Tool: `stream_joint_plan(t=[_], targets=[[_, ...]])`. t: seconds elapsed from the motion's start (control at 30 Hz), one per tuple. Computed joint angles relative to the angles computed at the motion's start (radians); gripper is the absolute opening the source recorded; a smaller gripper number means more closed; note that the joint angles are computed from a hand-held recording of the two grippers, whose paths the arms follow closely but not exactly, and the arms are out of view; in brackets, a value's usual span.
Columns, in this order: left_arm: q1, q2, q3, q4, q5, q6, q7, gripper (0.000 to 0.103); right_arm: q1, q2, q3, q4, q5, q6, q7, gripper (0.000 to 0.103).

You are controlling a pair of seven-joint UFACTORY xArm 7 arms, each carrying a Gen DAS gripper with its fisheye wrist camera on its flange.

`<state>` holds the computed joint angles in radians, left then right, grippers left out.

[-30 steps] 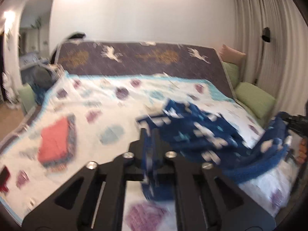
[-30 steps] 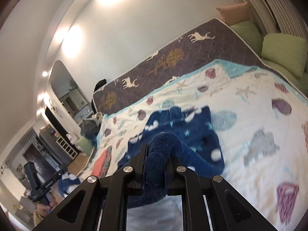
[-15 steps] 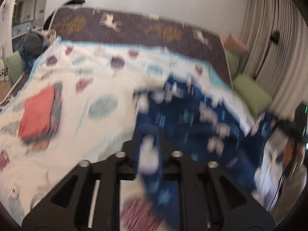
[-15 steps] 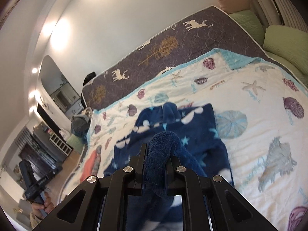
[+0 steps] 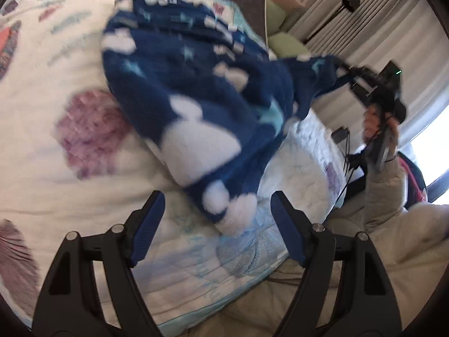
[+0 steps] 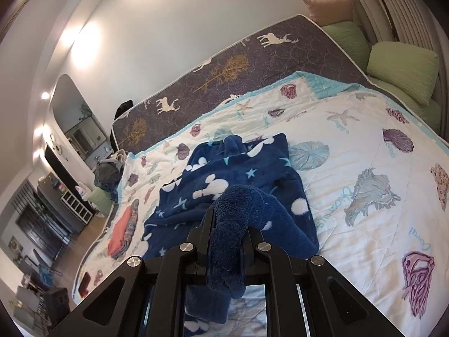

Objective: Fold small clothes

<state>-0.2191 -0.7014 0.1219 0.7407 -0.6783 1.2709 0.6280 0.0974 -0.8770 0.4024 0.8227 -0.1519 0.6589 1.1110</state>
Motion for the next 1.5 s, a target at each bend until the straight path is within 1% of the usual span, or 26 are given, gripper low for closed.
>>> stream_joint_plan(t=[0.03, 0.07, 0.1, 0.13, 0.17, 0.2, 0.27, 0.37, 0.43, 0.5, 0.6, 0.63, 0.7, 0.73, 0.77, 0.83, 0.87, 0.97, 1.03, 1.1, 1.2, 1.27, 1.33, 1.43, 1.47, 1.5], targets=[[0.001, 0.013, -0.018, -0.003, 0.008, -0.007, -0.017, 0.076, 0.001, -0.004, 0.006, 0.001, 0.000, 0.003, 0.004, 0.012], [0.007, 0.011, -0.045, -0.026, 0.013, -0.045, -0.036, 0.066, 0.001, -0.007, 0.012, 0.004, -0.001, 0.010, 0.007, 0.012], [0.003, 0.000, -0.050, -0.041, 0.003, -0.076, -0.035, 0.044, 0.002, -0.010, 0.016, 0.008, -0.002, 0.017, 0.009, 0.012], [-0.011, 0.011, -0.038, -0.033, -0.015, -0.078, -0.033, 0.025, 0.004, -0.015, 0.020, 0.010, -0.002, 0.025, 0.012, 0.012], [-0.022, 0.031, -0.013, -0.011, -0.035, -0.042, -0.047, 0.015, 0.005, -0.019, 0.022, 0.012, -0.002, 0.032, 0.014, 0.012], [-0.022, 0.034, -0.003, 0.007, -0.063, -0.043, -0.061, 0.014, 0.006, -0.023, 0.023, 0.015, -0.002, 0.042, 0.015, 0.012], [-0.035, 0.019, 0.025, 0.038, -0.126, -0.063, -0.020, 0.014, 0.009, -0.026, 0.022, 0.022, -0.003, 0.051, 0.011, 0.012], [-0.044, 0.012, 0.034, 0.132, -0.178, -0.141, 0.033, 0.014, 0.007, -0.020, 0.011, 0.033, -0.007, 0.040, -0.004, 0.012], [-0.063, 0.051, 0.038, 0.210, -0.212, -0.211, 0.070, 0.014, -0.002, 0.002, -0.005, 0.048, -0.013, 0.015, -0.024, 0.012], [-0.082, 0.127, 0.043, 0.306, -0.246, -0.277, 0.094, 0.014, -0.014, 0.034, -0.031, 0.064, -0.018, -0.033, -0.047, 0.012], [-0.082, 0.272, 0.057, 0.460, -0.283, -0.321, 0.085, 0.014, -0.010, 0.097, -0.113, 0.070, 0.023, -0.155, -0.074, 0.012], [-0.074, 0.317, 0.052, 0.501, -0.293, -0.337, 0.077, 0.014, -0.010, 0.129, -0.146, 0.080, 0.042, -0.198, -0.085, 0.012], [-0.051, 0.433, 0.021, 0.609, -0.295, -0.380, 0.036, 0.014, -0.015, 0.190, -0.184, 0.113, 0.063, -0.232, -0.116, 0.012], [-0.038, 0.500, 0.000, 0.671, -0.284, -0.403, 0.005, 0.014, -0.021, 0.225, -0.198, 0.138, 0.069, -0.236, -0.133, 0.012], [-0.023, 0.529, -0.010, 0.697, -0.279, -0.408, -0.007, 0.014, -0.027, 0.264, -0.211, 0.166, 0.073, -0.234, -0.152, 0.012], [-0.007, 0.656, -0.054, 0.810, -0.235, -0.454, -0.051, 0.014, -0.042, 0.347, -0.226, 0.227, 0.070, -0.228, -0.188, 0.012], [0.003, 0.686, -0.071, 0.828, -0.222, -0.469, -0.055, 0.014, -0.055, 0.399, -0.230, 0.263, 0.063, -0.221, -0.201, 0.012], [0.024, 0.870, -0.123, 1.004, -0.150, -0.484, -0.110, 0.014, -0.066, 0.516, -0.250, 0.340, 0.061, -0.208, -0.221, 0.012], [0.025, 0.941, -0.143, 1.069, -0.102, -0.486, -0.137, 0.014, -0.070, 0.596, -0.267, 0.389, 0.059, -0.195, -0.225, 0.012], [0.011, 1.058, -0.159, 1.189, -0.011, -0.482, -0.196, 0.014, -0.075, 0.670, -0.281, 0.429, 0.045, -0.193, -0.218, 0.012], [0.000, 1.184, -0.171, 1.333, 0.090, -0.455, -0.274, 0.014, -0.070, 0.756, -0.310, 0.467, 0.036, -0.204, -0.211, 0.012], [-0.006, 1.279, -0.175, 1.445, 0.153, -0.423, -0.330, 0.014, -0.066, 0.803, -0.331, 0.487, 0.046, -0.209, -0.218, 0.012], [-0.005, 1.348, -0.183, 1.526, 0.200, -0.390, -0.372, 0.014, -0.061, 0.849, -0.352, 0.503, 0.083, -0.206, -0.239, 0.012], [0.015, 1.414, -0.216, 1.597, 0.237, -0.343, -0.408, 0.017, -0.059, 0.900, -0.371, 0.510, 0.146, -0.180, -0.273, 0.015], [0.022, 1.428, -0.227, 1.610, 0.246, -0.338, -0.420, 0.019, -0.060, 0.908, -0.374, 0.502, 0.184, -0.184, -0.295, 0.016], [0.033, 1.420, -0.244, 1.591, 0.245, -0.350, -0.424, 0.019, -0.061, 0.909, -0.376, 0.484, 0.227, -0.204, -0.320, 0.017]])
